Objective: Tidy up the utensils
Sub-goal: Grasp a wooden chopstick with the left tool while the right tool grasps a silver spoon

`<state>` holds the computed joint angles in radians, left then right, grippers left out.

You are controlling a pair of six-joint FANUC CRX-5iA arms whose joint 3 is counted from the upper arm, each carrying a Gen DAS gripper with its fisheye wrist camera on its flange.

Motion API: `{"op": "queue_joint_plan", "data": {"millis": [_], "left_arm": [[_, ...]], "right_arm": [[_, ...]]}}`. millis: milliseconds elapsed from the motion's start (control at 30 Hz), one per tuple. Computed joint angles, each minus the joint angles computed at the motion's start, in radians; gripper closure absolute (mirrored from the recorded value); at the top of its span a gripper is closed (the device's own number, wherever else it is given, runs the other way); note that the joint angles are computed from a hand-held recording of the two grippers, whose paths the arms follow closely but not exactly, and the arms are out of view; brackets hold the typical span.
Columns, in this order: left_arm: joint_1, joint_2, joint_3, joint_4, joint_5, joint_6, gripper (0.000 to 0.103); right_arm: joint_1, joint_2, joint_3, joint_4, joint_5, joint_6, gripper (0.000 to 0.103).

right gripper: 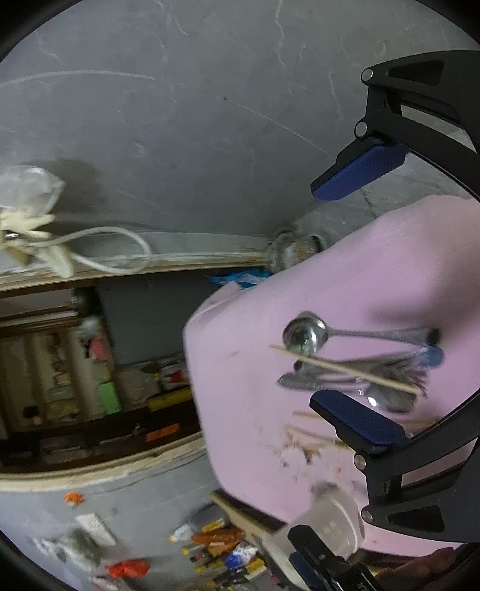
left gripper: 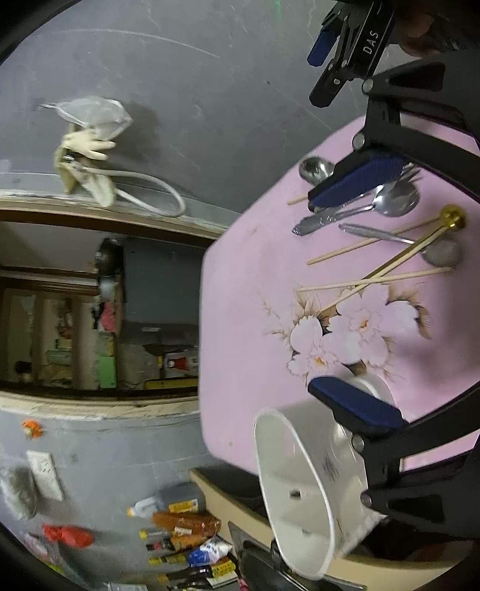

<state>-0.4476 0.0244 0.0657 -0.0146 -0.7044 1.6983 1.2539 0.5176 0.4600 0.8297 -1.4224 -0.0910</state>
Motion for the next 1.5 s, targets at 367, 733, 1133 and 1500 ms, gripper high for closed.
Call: {"op": "queue_joint_plan", "data": {"millis": [367,733,1133,1500], "left_arm": [[0.04,0.237,0.162,0.103,-0.155,-0.12,0.069],[0.062,0.347,0.256,0.146,-0.275,-0.122,0.087],[0.055,0.453,0.432,0.128,-0.427,-0.077,0.087],[0.044,0.466,0.475,0.124,-0.452,0.001,0.101]], "right_arm": [[-0.075,0.012,-0.016,-0.178,0.136,0.126,0.026],[-0.104,0.09,0.084,-0.208,0.117,0.196,0.027],[-0.114,0.206,0.241,-0.173,0.005,0.234,0.027],[-0.112,0.218,0.24,-0.137,0.001,0.179,0.04]]}}
